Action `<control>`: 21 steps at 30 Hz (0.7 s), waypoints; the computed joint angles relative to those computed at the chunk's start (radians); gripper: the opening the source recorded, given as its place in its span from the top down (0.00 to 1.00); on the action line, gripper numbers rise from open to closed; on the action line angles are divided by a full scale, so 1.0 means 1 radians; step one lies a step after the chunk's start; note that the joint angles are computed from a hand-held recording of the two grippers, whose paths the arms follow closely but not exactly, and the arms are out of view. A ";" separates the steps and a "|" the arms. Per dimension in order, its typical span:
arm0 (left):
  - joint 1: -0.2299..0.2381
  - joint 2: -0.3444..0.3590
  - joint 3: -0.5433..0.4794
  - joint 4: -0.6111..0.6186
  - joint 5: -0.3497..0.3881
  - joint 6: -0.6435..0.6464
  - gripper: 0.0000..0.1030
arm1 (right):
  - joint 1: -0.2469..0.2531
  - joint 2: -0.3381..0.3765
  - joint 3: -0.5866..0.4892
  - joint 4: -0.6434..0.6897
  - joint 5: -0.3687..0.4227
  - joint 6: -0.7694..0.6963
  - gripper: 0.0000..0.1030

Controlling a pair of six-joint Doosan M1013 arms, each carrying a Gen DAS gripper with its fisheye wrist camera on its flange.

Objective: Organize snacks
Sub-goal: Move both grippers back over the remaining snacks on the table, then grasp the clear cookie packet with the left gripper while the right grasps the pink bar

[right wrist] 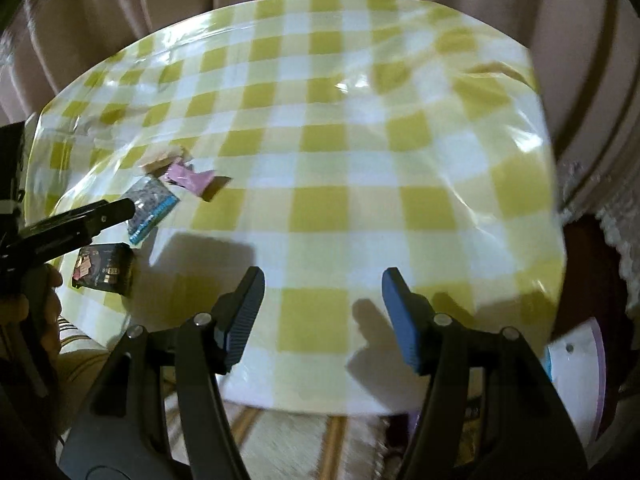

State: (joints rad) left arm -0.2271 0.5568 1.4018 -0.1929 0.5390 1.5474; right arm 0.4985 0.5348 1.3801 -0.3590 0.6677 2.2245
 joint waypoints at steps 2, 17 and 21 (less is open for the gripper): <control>0.010 0.013 -0.017 0.041 0.008 -0.021 0.31 | 0.005 0.028 -0.043 0.023 0.012 -0.053 0.37; 0.039 0.126 -0.174 0.144 0.086 0.074 0.25 | 0.027 0.232 -0.350 0.155 0.084 -0.406 0.34; 0.046 0.162 -0.233 0.132 0.118 0.110 0.25 | 0.025 0.282 -0.428 0.202 0.112 -0.509 0.33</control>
